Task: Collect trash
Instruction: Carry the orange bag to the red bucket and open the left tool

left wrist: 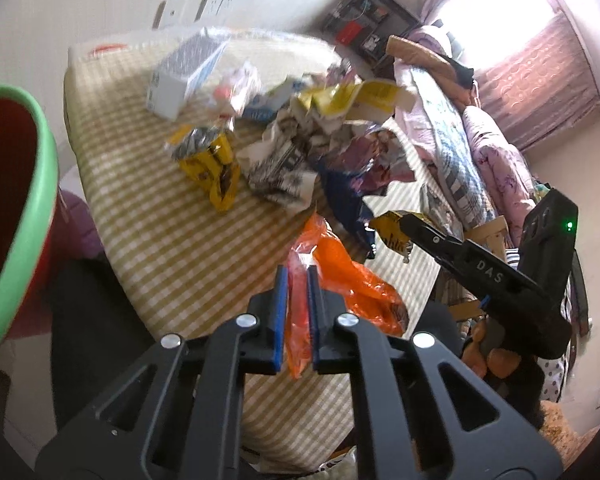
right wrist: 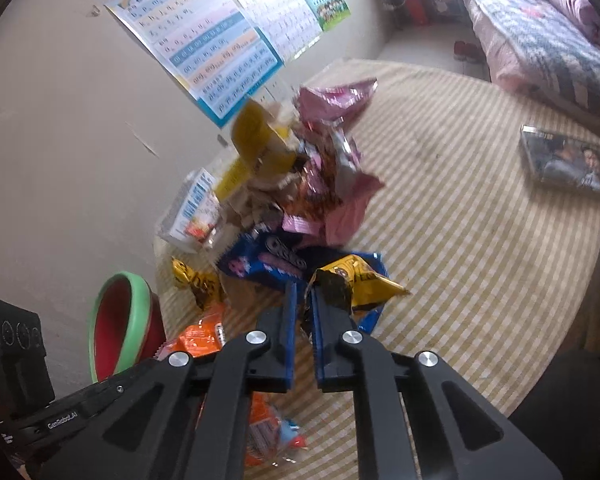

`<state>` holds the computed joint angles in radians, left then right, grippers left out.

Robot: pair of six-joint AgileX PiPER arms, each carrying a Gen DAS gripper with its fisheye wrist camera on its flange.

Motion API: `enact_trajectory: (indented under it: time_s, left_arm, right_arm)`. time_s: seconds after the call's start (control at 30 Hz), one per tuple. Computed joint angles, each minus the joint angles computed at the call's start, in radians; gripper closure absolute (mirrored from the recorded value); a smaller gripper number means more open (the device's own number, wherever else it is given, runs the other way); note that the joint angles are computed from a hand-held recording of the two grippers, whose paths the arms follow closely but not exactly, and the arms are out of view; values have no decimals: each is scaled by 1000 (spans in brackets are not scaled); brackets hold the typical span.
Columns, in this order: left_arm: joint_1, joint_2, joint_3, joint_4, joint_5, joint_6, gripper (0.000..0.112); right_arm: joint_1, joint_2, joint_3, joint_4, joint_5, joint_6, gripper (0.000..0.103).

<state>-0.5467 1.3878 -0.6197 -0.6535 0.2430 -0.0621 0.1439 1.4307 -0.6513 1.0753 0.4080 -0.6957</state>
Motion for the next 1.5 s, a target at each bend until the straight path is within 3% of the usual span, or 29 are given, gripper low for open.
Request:
enact_trajectory:
  time_s: [0.3,0.4,0.5,0.7,0.93,1.13,1.23,1.3,1.43,1.5]
  left_arm:
    - [28,-170,7,542,26,-504,104]
    - [100,-255,22,712,68,-639,104]
    - [193,-329,48,789,109,-670,104]
    - [446,-434,110,701,162,-491,104]
    - [795,-521,182,497,208,-140,104]
    - [1008,-519,229,327,224,127,104]
    - [1051,-524,249,292,223,181,104]
    - [1065,-520,261,281,214,204,104]
    - [1035,-507,281,332,176,143,103]
    - [1044,-485,284,286,167,189,102]
  right_arm:
    - [77,-120,-48,-188,11,183,96]
    - [146,-117,-81,-255,8,257,96]
    - [216,-82,-127,-304,10,306,96]
    - [349,19,-239,-278,45,282,96]
    - [543,298,-570,-210,145,266,96]
    - [643,534,-875,-298,247,381,93]
    - [661,597,-946,-367,273,463,73]
    - [661,586,-913,-352,257,451,61]
    - [661,540,-844,-367,216,442,53]
    - [658,492,-778,-369,185,435,52]
